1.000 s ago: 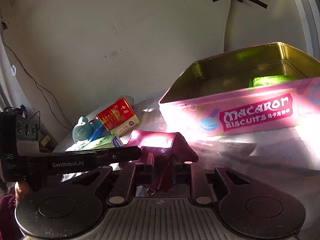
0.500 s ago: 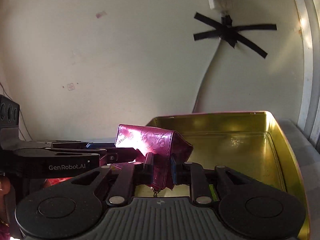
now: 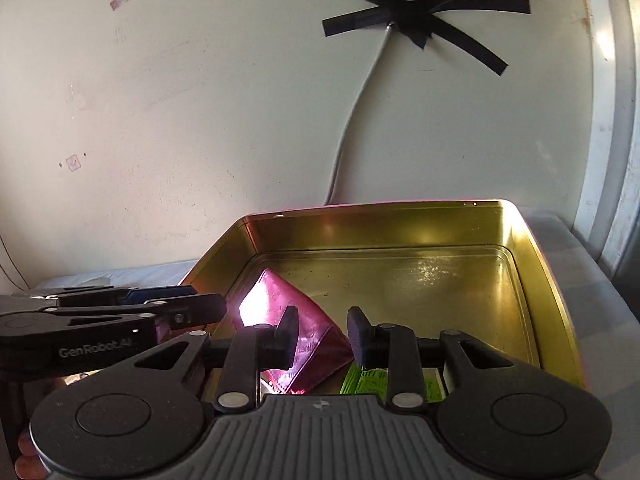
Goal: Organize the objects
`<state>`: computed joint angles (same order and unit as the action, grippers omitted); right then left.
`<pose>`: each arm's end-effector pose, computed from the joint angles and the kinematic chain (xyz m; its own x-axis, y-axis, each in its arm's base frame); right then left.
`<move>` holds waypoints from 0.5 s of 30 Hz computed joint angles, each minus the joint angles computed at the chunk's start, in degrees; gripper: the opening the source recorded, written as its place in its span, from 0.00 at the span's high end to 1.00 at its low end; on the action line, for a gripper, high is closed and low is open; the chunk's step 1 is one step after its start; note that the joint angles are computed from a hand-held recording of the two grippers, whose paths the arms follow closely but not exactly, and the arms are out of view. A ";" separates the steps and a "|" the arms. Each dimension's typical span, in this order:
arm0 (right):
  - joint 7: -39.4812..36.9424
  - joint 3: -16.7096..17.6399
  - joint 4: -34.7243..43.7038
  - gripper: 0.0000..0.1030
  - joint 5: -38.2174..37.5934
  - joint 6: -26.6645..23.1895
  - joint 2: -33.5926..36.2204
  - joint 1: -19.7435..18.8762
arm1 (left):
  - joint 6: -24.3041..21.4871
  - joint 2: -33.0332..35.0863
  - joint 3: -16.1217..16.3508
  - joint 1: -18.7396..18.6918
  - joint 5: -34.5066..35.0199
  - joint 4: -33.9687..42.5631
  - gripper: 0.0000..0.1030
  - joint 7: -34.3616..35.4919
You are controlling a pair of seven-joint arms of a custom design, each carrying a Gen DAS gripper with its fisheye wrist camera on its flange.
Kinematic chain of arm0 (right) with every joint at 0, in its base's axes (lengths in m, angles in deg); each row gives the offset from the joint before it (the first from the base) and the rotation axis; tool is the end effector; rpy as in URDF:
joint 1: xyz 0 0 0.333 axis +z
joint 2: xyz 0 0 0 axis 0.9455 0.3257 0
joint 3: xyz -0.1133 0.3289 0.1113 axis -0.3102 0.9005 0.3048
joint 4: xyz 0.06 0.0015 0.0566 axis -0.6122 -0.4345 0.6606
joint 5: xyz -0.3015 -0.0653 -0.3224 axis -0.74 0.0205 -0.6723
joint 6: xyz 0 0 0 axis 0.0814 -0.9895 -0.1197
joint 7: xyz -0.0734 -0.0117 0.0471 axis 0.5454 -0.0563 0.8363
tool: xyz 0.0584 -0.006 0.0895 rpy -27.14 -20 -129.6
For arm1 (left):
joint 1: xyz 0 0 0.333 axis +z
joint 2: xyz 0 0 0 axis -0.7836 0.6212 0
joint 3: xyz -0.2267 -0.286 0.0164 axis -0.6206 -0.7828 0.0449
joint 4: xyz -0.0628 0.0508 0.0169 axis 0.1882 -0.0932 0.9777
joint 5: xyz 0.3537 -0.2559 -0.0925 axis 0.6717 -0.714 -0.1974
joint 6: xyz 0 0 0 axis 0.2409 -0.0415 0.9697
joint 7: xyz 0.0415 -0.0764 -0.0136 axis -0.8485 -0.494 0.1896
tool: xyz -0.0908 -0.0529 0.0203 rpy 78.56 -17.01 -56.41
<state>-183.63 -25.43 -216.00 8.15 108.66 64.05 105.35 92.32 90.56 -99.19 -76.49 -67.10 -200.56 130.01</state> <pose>0.3617 0.4238 0.4719 -0.4431 -0.8583 -0.2590 -0.4158 0.4526 -0.7888 0.4869 -0.4125 0.4896 -0.7819 -0.5900 0.2013 -0.4761 0.3568 -0.8037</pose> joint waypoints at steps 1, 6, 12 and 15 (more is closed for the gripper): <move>1.19 0.51 -0.18 0.78 -0.54 -0.41 -0.14 0.32 | -0.15 -1.43 -0.01 0.22 -2.13 -1.33 0.66 1.42; 5.96 4.38 2.50 0.78 -3.63 -8.96 1.80 4.47 | 3.48 -10.40 1.59 -2.28 -12.79 -10.53 0.66 12.46; 10.65 6.50 8.60 0.78 -7.71 -21.38 8.33 12.23 | 8.21 -18.60 2.86 -5.18 -20.84 -19.75 0.66 20.30; 13.15 5.86 11.06 0.78 -8.81 -23.88 11.41 15.81 | 8.75 -21.49 2.44 -4.75 -21.97 -23.11 0.66 20.58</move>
